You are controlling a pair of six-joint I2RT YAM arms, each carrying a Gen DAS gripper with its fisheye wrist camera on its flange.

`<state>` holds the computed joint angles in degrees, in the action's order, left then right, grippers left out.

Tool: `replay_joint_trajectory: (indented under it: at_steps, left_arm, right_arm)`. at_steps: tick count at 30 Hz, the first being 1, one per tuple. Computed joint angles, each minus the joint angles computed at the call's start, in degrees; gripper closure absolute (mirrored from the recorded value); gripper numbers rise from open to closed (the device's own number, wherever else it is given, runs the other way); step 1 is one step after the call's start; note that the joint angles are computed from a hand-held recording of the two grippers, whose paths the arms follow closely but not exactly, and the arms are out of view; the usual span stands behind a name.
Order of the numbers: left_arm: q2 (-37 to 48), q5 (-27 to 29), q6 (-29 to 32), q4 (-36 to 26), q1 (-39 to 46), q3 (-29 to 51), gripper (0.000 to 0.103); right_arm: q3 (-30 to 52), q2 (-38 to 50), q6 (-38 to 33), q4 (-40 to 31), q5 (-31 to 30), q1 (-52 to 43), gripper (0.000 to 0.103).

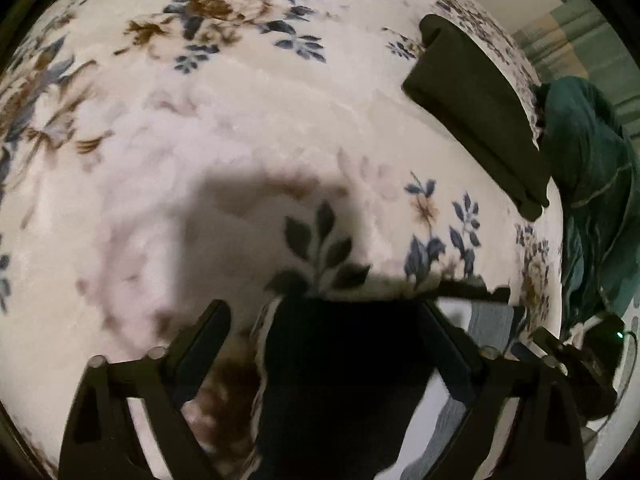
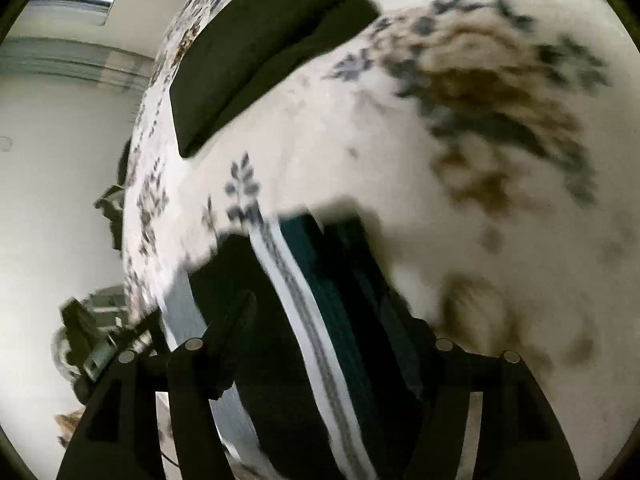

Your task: Fold small clothes

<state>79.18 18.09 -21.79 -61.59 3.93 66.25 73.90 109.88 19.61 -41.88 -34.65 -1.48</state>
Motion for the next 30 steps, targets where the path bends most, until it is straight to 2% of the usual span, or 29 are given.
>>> replay_joint_trajectory:
  at_steps: [1, 2, 4, 5, 6, 9, 11, 14, 19, 20, 21, 22, 23, 24, 25, 27, 29, 30]
  left_arm:
    - [0.7, 0.0, -0.2, 1.0, -0.6, 0.2, 0.065]
    - [0.9, -0.7, -0.3, 1.0, -1.1, 0.7, 0.072]
    - [0.7, -1.7, 0.1, 2.4, -2.1, 1.3, 0.082]
    - [1.0, -2.3, 0.6, 2.8, -2.6, 2.0, 0.084]
    - [1.4, -2.7, 0.7, 2.7, -2.8, 2.7, 0.085]
    - [3.2, -2.5, 0.3, 3.9, -2.3, 3.9, 0.093]
    - [5.0, -2.6, -0.3, 4.9, -1.7, 4.4, 0.099]
    - [8.0, -1.0, -0.4, 4.9, -0.8, 5.4, 0.099]
    - [8.3, -0.1, 2.5, 0.2, 0.2, 7.9, 0.097]
    - [7.1, 0.9, 4.1, -1.0, 1.1, 7.9, 0.095]
    - [5.9, 0.3, 4.9, -2.3, 1.4, 7.9, 0.092]
    - [3.6, -0.9, 5.7, -3.7, 1.8, 7.3, 0.070]
    - [1.6, -0.9, 6.2, -4.5, 2.2, 6.4, 0.024]
    - [-0.7, 0.0, 6.8, -5.5, 3.2, 5.1, 0.004]
    - [-2.6, 1.3, 7.1, -6.1, 4.0, 3.7, 0.000]
    - [-7.9, 5.1, 8.3, -9.1, 6.6, -0.7, 0.000]
    - [-11.3, 8.3, 8.2, -10.5, 7.9, -4.6, 0.000]
    - [-13.3, 10.5, 8.3, -10.7, 8.4, -7.5, 0.000]
  right_arm:
    - [2.4, 3.2, -0.2, 0.2, -1.7, 0.2, 0.036]
    - [3.5, 5.2, -1.0, 0.1, -2.2, 0.3, 0.040]
    - [6.0, 7.7, -0.6, 0.4, -1.3, 1.2, 0.087]
    - [6.5, 8.2, -0.3, 0.3, -1.0, 1.5, 0.098]
    - [5.5, 7.2, 0.2, 1.3, -1.6, 1.1, 0.098]
    - [1.9, 1.8, 3.0, 6.2, 2.4, 1.6, 0.099]
    - [1.4, 0.2, 3.8, 6.4, 4.2, 0.5, 0.099]
    - [4.2, 3.2, 4.0, 4.7, 5.9, -0.6, 0.099]
    - [9.1, 8.5, -0.1, 0.5, 8.0, 1.4, 0.099]
    - [10.1, 9.3, -0.7, -0.9, 7.2, 1.2, 0.099]
    - [10.8, 9.7, -0.9, -2.2, 5.6, 0.4, 0.093]
    - [11.6, 10.3, -0.8, -3.1, 4.5, 0.2, 0.086]
    - [12.1, 10.3, -1.7, -5.0, 3.2, -0.6, 0.067]
    - [11.5, 9.5, -3.2, -6.2, 1.6, -1.7, 0.049]
    - [9.7, 7.8, -4.9, -6.5, 0.4, -2.8, 0.042]
    - [6.6, 5.3, -10.0, -8.6, -1.1, -4.6, 0.022]
    - [3.3, 4.4, -14.2, -11.0, -2.4, -5.9, 0.015]
    - [1.3, 4.3, -16.0, -11.8, -3.2, -6.6, 0.015]
